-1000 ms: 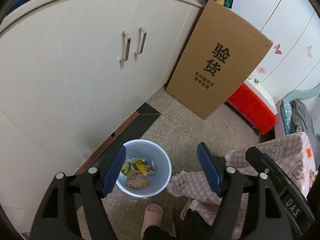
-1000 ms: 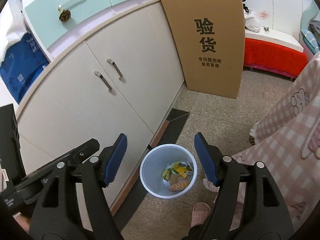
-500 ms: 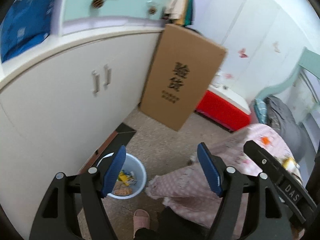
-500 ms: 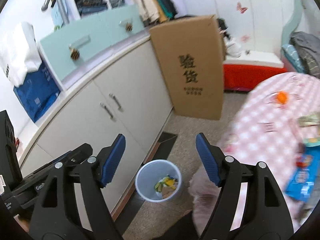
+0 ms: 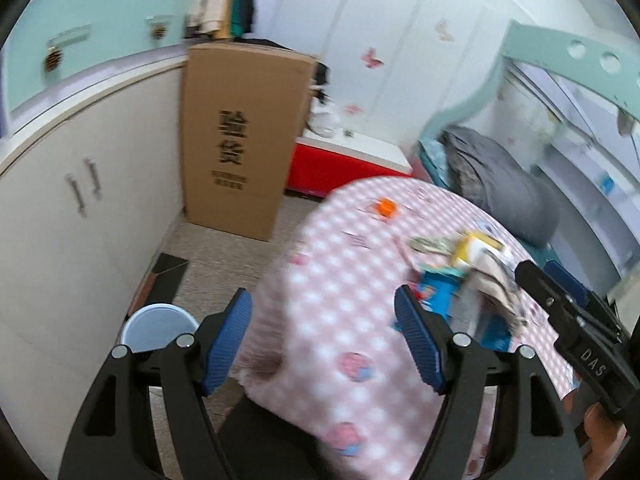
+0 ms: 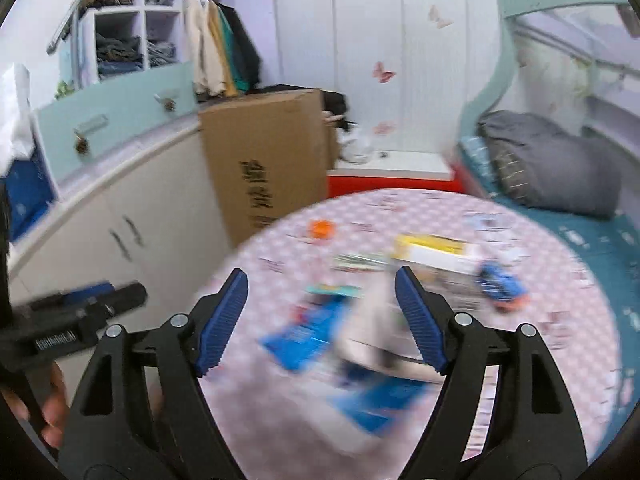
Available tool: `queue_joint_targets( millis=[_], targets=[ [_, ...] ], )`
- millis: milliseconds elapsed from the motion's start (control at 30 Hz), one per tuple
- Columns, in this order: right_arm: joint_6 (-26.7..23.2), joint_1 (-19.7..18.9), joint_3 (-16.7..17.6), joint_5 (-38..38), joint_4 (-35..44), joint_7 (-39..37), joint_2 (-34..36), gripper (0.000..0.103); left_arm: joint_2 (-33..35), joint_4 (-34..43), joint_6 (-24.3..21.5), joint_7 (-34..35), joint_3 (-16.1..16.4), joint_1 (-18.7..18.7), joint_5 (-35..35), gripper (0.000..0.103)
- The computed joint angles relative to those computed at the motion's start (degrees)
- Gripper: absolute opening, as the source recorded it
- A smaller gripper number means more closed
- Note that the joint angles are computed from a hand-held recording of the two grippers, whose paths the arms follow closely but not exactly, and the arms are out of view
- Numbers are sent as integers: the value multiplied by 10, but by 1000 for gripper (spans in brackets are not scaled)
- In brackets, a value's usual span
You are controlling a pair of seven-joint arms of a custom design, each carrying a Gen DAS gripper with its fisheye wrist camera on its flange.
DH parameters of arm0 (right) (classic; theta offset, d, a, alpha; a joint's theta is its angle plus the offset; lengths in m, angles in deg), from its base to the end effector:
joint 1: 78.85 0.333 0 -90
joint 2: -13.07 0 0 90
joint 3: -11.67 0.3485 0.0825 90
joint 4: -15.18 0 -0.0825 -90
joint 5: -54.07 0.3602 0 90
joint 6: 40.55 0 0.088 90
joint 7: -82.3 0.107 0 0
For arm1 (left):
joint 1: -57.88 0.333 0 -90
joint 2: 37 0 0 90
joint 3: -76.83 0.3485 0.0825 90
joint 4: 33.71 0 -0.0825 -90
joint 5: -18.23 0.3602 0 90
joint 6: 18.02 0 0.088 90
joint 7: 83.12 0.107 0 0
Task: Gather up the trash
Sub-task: 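Swing both tools back toward the table, then grasp the crumpled paper with the right tool while the left tool grasps the white-blue box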
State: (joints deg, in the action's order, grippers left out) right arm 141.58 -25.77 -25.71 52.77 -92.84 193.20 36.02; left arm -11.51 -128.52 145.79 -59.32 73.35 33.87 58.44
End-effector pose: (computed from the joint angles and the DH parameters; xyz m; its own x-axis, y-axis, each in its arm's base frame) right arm 0.6204 0.2448 0.4950 0.1222 -0.9914 -0.0461 -0.5515 -0.0293 -0.8337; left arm 0.6155 -0.3512 0.4748 -0.0165 -0.9684 0.2488 -0.6971 -0.1672 -0.6972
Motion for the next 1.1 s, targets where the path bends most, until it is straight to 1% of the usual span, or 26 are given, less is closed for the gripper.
queue_joint_targets(
  millis=[33, 67, 100, 167, 200, 267, 300, 367, 400, 433, 467, 500, 567, 600, 633, 667, 700, 733, 767, 800, 833, 900, 933, 1033, 1067, 1100],
  targets=[
    [-2, 16, -23, -11, -13, -3, -2, 76, 8, 10, -6, 10, -8, -2, -5, 72],
    [-3, 21, -33, -17, -21, -7, -5, 76, 19, 24, -15, 21, -15, -4, -11, 72],
    [0, 22, -38, -27, -34, -17, -8, 76, 29, 37, -21, 33, -20, -8, -16, 72],
    [0, 15, -33, -34, -45, -34, -10, 76, 48, 63, -35, 55, -28, -15, -29, 72],
    [0, 18, -38, -38, -50, -40, -5, 76, 51, 65, -35, 61, -28, -18, -33, 72],
    [7, 12, -36, -40, -47, -57, 9, 76, 66, 87, -49, 84, -33, -22, -46, 72],
    [8, 16, -41, -36, -38, -62, 23, 76, 70, 93, -54, 88, -31, -26, -50, 72],
    [2, 39, -73, -27, -26, -70, 51, 76, 81, 109, -65, 96, -31, -31, -61, 72],
    [-4, 39, -77, -22, -13, -77, 66, 76, 83, 113, -69, 99, -30, -33, -65, 72],
    [-8, 24, -62, -18, -3, -88, 73, 76, 86, 117, -73, 101, -29, -35, -68, 72],
    [-14, 22, -61, -14, 4, -91, 80, 76, 90, 122, -76, 105, -29, -36, -71, 72],
    [-22, 25, -69, -13, 15, -90, 93, 76, 93, 128, -81, 109, -28, -38, -74, 72],
    [-18, 20, -70, -11, 26, -89, 106, 76, 99, 138, -87, 114, -26, -41, -77, 72],
    [-23, 17, -71, -12, 33, -80, 111, 68, 102, 143, -90, 117, -27, -41, -80, 72],
    [-27, -1, -53, -1, 38, -92, 108, 58, 105, 146, -91, 122, -28, -41, -84, 72],
    [-34, -21, -29, 14, 44, -107, 103, 31, 110, 153, -92, 127, -31, -40, -88, 72],
    [-42, -29, -26, 4, 46, -89, 102, 27, 114, 159, -91, 134, -33, -40, -92, 72],
    [-33, -44, -11, 5, 41, -84, 94, 23, 118, 165, -90, 144, -37, -39, -96, 72],
    [-15, -43, -12, 29, 29, -95, 88, 17, 127, 177, -91, 163, -44, -38, -102, 72],
    [5, -31, -32, 14, 14, -65, 86, 13, 135, 187, -92, 177, -48, -38, -107, 72],
    [26, -3, -66, 26, -2, -57, 88, 12, 142, 197, -94, 190, -51, -39, -113, 72],
    [54, 21, -93, 52, -25, -54, 84, 9, 164, 231, -104, 221, -58, -42, -128, 72],
    [63, 26, -100, 62, -34, -58, 81, 9, 175, 249, -111, 237, -61, -43, -137, 72],
    [76, 14, -84, 83, -51, -76, 63, 9, 213, 309, -139, 292, -75, -48, -167, 72],
    [83, 13, -83, 90, -57, -82, 59, 8, 228, 338, -161, 307, -72, -57, -171, 72],
    [83, 16, -84, 99, -58, -88, 59, 8, 237, 353, -171, 311, -63, -67, -172, 71]
  ],
)
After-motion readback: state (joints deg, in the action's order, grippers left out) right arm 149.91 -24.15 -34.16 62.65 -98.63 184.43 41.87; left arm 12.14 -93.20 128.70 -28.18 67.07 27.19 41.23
